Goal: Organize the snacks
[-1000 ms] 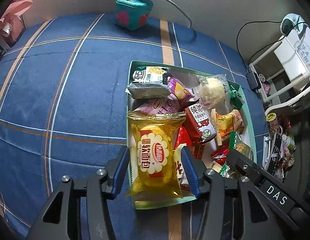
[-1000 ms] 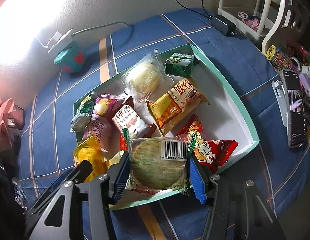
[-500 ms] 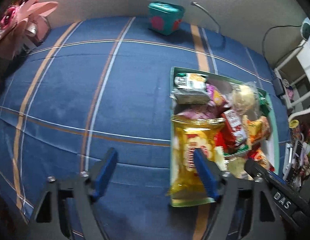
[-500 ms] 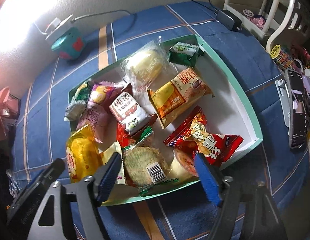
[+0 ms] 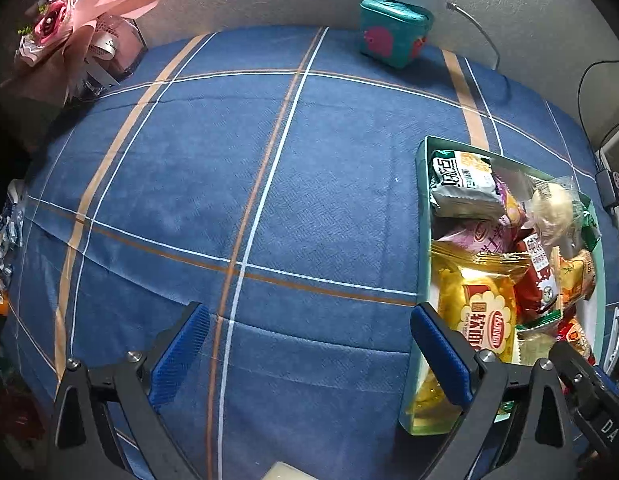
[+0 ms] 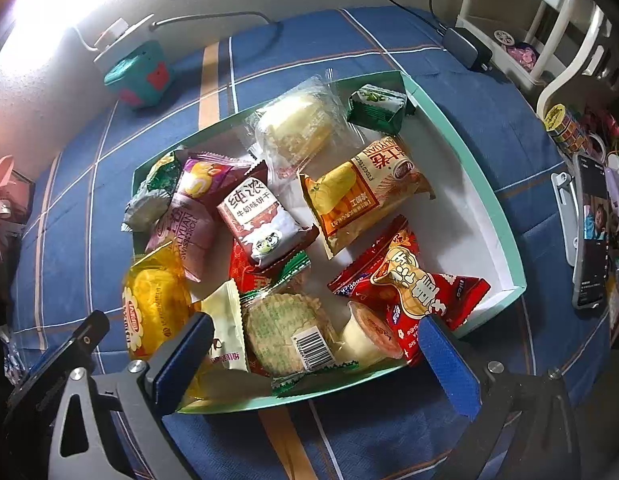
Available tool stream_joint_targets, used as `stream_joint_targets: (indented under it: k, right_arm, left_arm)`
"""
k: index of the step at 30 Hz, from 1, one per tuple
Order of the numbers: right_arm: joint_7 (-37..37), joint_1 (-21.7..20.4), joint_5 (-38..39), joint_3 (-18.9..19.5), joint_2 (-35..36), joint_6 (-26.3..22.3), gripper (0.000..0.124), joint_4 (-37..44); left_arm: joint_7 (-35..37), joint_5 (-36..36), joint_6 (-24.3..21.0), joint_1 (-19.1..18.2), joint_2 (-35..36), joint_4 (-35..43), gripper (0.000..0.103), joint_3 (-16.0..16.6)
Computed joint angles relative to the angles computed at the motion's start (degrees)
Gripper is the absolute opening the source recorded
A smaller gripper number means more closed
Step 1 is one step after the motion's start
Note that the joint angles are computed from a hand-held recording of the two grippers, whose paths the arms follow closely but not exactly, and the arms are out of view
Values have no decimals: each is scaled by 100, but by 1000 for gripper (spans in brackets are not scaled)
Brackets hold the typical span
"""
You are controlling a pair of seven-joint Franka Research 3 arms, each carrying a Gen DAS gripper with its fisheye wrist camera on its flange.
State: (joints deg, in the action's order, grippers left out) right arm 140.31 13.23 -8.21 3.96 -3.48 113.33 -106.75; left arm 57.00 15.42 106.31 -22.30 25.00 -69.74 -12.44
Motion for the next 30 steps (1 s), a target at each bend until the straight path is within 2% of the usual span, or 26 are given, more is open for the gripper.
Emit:
stream_joint_targets:
  k: [12,17,20,25,30]
  right_arm:
    - [2,66,-180,41,43,-41,103,106]
    - [27,105,-170,59,14,118,103,30]
    - [108,148,-222,105,-20,125,103,12]
    - [159,263,-432,205,-43,-56,103,77]
    - [244,411,-564,335,-208,-73,103,-18]
  left_arm:
    - [239,20,-117,-12,-59,-78,101,-21]
    - [171,78,23,14,-224,-315,101,-7]
    - [197,171,105,46,-414,-562,101,-5]
    - [339,245,-31,121,-753,-877,101,-34]
    - [466,135,90,298,-1371,-1608,101,-85]
